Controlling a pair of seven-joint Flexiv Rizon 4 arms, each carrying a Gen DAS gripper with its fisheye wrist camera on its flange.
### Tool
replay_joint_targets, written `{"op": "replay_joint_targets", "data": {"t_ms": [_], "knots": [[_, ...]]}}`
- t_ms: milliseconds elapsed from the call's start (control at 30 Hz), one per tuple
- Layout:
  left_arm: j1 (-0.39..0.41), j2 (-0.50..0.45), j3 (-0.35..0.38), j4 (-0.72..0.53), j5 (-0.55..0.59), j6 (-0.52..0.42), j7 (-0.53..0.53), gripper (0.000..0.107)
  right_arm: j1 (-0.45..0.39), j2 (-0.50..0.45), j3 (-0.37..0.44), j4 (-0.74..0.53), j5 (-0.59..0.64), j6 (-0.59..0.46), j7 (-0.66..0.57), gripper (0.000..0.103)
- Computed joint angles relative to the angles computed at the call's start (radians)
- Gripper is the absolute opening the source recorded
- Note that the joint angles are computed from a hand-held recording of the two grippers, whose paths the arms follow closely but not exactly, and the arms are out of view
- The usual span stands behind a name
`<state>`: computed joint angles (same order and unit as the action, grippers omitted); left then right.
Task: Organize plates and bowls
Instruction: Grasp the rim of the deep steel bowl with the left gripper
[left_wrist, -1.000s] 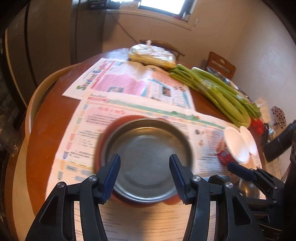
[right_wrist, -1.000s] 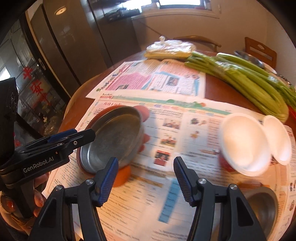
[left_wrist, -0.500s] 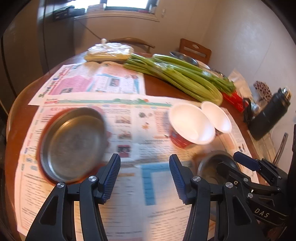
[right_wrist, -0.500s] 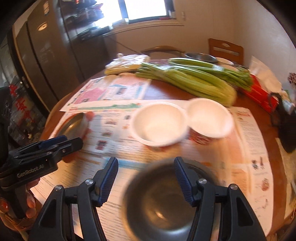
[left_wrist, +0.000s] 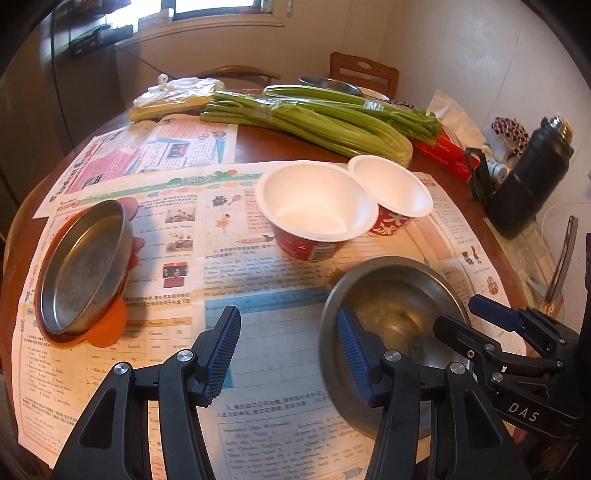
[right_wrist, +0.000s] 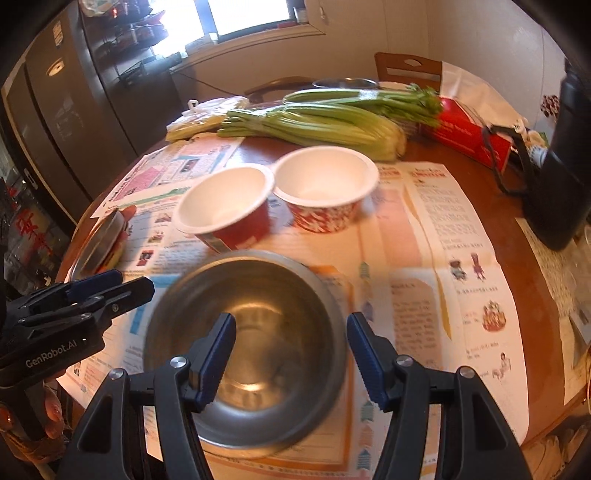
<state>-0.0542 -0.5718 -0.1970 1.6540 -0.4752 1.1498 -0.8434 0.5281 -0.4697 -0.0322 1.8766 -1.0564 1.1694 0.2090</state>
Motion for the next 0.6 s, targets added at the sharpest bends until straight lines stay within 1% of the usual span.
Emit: {"op": "replay_joint_targets", "data": {"t_ms": [200,267,600], "knots": [[-0.019,0.005,0.008,0.018,0.025,0.011,-0.013,0.057,-0.013,0.012,-0.002,0.04,-0.022,0.032,0.033,0.062],[-0.026,0.002,0.013,0.018,0.035,0.013,-0.022,0.057,-0.019,0.008,-0.003,0.047,-0.03,0.063,0.041,0.062],[-0.03,-0.013,0.019,0.012,0.061,0.002,-0.045,0.057,-0.001,-0.026,-0.009,0.035,0.021,0.114,-0.015,0.062]]}}
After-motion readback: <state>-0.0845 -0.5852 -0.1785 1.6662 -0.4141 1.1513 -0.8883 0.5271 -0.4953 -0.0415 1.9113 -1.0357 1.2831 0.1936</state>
